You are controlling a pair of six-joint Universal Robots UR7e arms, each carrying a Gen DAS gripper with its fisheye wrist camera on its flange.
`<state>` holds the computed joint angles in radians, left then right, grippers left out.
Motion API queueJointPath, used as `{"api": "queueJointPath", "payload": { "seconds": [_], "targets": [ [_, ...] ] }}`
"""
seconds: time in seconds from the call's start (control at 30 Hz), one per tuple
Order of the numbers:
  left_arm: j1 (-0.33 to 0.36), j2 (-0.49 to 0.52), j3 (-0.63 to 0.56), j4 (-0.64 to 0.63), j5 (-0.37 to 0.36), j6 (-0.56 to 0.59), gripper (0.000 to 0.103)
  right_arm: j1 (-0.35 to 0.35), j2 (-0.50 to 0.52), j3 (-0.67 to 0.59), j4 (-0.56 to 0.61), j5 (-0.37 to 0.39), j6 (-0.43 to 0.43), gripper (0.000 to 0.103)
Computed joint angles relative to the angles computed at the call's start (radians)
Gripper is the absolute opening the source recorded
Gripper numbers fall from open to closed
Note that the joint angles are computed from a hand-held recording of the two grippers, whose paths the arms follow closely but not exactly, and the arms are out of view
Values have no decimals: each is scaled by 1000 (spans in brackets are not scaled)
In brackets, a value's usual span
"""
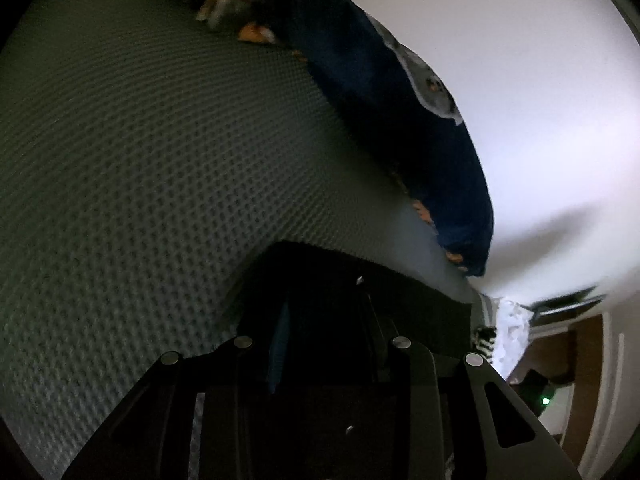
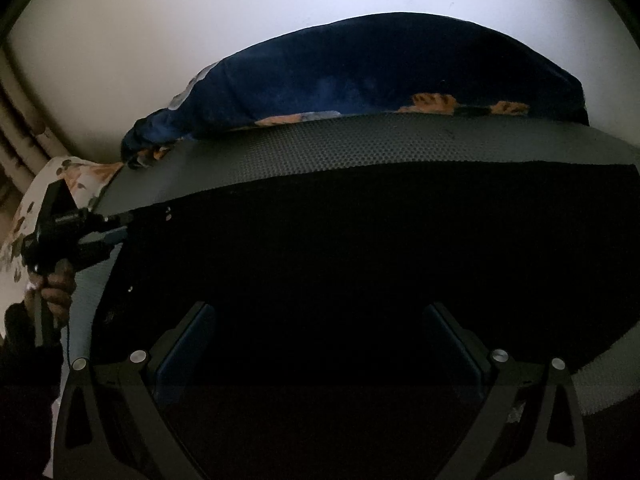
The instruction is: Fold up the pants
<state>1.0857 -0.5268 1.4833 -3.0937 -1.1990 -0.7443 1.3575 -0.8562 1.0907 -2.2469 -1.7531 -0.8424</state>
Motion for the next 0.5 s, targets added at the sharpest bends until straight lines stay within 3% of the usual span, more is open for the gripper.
{"api": "queueJointPath", "payload": {
  "seconds": [0.23, 0.4, 0.5],
  "targets": [
    [23, 53, -84, 12, -104, 87, 32, -4, 49, -73, 41, -5, -10, 103],
    [35, 97, -168, 58, -114, 100, 32, 1, 91, -139, 68, 5, -49, 103],
    [28, 116, -202, 76, -85, 125, 31, 6, 120, -178, 80, 9, -76, 103]
  ]
}}
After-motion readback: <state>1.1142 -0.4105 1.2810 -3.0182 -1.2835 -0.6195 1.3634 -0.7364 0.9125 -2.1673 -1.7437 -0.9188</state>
